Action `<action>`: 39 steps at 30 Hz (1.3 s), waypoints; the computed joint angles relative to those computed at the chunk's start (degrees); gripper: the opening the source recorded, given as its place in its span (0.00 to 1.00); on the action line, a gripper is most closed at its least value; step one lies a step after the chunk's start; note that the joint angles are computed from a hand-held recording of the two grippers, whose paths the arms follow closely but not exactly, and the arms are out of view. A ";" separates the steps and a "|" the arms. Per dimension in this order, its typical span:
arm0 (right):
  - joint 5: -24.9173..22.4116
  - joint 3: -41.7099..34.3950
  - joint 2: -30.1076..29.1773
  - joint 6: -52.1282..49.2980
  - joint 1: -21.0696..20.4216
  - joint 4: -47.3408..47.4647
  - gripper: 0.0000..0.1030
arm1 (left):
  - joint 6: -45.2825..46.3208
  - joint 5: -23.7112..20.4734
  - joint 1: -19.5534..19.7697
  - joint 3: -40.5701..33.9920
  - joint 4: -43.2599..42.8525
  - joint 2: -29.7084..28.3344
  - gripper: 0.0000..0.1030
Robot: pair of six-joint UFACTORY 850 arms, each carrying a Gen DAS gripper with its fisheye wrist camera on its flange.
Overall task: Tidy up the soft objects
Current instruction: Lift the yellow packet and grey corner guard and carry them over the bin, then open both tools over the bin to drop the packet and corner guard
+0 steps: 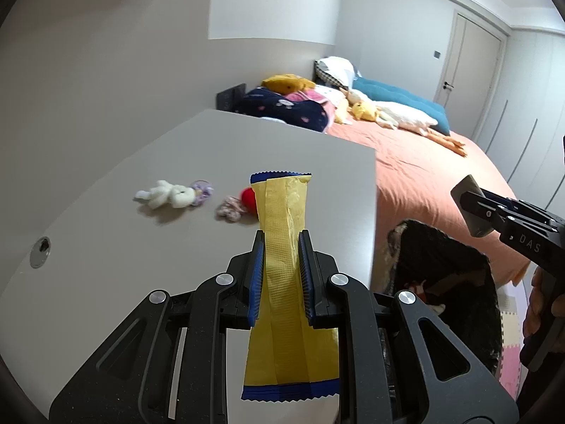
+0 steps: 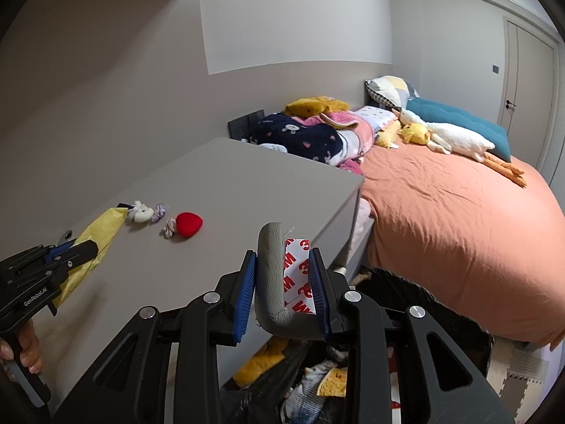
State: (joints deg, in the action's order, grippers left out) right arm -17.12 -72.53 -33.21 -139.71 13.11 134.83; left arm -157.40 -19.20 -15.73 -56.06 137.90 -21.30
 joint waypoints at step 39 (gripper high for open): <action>-1.88 10.23 4.77 -10.81 -12.21 15.36 0.31 | 6.09 9.57 -11.84 -16.30 3.13 -12.02 0.18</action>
State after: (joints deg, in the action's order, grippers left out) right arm -19.01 -62.30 -28.44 -150.52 0.90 150.19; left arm -151.31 -9.63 -27.57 -72.36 141.03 -33.31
